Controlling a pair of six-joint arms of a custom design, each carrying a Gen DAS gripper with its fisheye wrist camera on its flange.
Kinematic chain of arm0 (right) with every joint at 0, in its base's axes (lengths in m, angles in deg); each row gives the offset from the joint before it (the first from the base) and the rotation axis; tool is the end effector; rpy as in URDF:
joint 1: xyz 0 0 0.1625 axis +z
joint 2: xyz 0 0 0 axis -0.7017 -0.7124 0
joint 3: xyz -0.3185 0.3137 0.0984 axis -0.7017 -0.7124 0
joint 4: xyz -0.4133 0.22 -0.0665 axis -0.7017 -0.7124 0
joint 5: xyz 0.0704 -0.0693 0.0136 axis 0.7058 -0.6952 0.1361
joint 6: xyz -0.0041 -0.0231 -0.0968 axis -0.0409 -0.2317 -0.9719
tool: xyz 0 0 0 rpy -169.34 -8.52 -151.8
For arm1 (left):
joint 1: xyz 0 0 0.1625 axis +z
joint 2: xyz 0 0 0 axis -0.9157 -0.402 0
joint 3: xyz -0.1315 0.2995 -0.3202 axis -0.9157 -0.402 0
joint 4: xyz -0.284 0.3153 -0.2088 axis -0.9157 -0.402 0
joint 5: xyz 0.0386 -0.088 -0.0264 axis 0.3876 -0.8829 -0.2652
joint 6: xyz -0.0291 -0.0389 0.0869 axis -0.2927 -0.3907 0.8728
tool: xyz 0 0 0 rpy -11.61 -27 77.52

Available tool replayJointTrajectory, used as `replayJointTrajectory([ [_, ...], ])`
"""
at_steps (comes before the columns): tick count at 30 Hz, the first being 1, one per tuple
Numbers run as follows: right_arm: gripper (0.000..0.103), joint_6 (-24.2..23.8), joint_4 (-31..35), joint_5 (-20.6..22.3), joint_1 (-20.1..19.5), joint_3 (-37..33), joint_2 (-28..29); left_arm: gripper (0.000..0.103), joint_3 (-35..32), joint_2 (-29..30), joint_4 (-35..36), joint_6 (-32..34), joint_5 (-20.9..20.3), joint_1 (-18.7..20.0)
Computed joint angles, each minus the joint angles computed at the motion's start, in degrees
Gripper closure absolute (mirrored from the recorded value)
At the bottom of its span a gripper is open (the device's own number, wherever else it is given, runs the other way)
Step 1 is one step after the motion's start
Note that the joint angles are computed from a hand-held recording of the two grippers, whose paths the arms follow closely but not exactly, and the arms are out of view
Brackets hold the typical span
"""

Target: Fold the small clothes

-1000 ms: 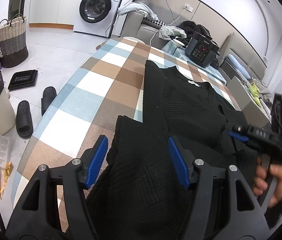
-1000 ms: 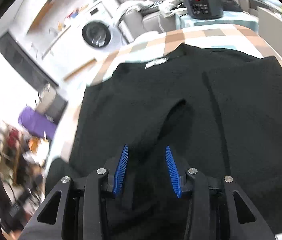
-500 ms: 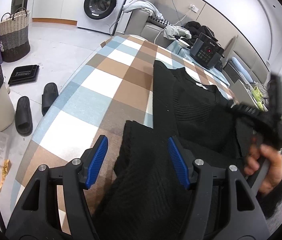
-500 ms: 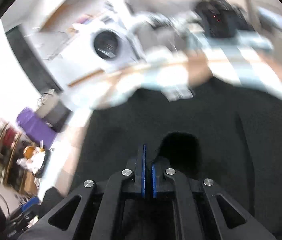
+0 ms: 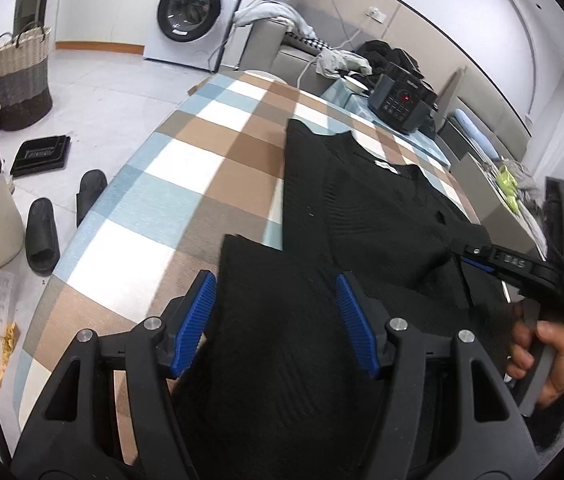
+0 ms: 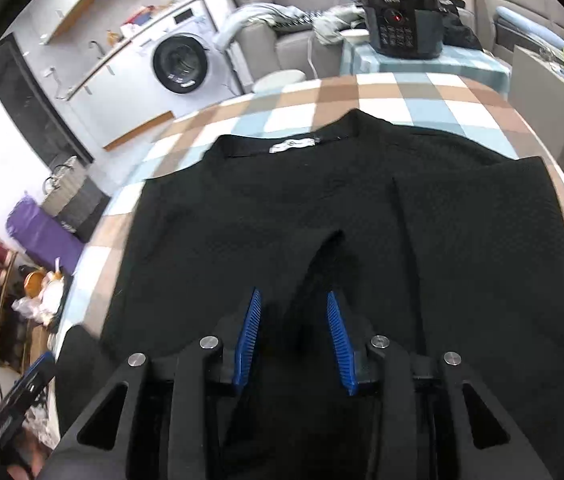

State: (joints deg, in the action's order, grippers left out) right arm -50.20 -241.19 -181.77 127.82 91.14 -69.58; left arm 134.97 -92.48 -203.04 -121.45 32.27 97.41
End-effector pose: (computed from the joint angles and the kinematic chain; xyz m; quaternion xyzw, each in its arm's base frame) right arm 0.0405 -0.6016 0.3590 0.1994 -0.9351 0.2166 0.1974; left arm -0.3650 -0.4740 0.0165 -0.0448 0.8755 -0.4134 0.2462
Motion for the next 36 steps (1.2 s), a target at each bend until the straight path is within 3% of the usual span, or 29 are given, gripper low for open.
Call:
replayJointTrajectory([
  [8, 0.051, -3.67, 1.38, 6.32, -3.67, 5.10, -12.38, 0.043, 1.16, -1.37, 8.49, -8.89, 0.13, -3.38],
  [12, 0.044, -5.03, 3.41, 10.78, -8.68, 7.43, -20.81, 0.043, 2.93, -3.38, 13.57, -15.16, 0.46, -6.09],
  [19, 0.043, -7.07, 5.78, 13.32, -19.62, 9.48, -30.30, 0.039, 5.65, -6.53, 24.52, -26.33, -1.71, -9.31],
  [26, 0.043, -6.90, 8.07, 14.54, -30.25, 10.36, -32.89, 0.039, 7.36, -6.81, 28.47, -31.57, -6.20, -10.21],
  [29, 0.043, -7.19, 8.04, 14.55, -31.76, 10.48, -32.69, 0.036, 7.27, -6.25, 28.27, -31.67, -7.32, -10.22],
  [32, 0.043, -8.14, 8.33, 15.21, -32.97, 10.23, -32.11, 0.021, 6.65, -5.37, 28.28, -30.40, -7.28, -10.41],
  [36, 0.043, -7.99, 8.65, 15.20, -32.60, 9.64, -30.82, 0.019, 5.34, -4.47, 28.75, -28.57, -8.54, -9.71],
])
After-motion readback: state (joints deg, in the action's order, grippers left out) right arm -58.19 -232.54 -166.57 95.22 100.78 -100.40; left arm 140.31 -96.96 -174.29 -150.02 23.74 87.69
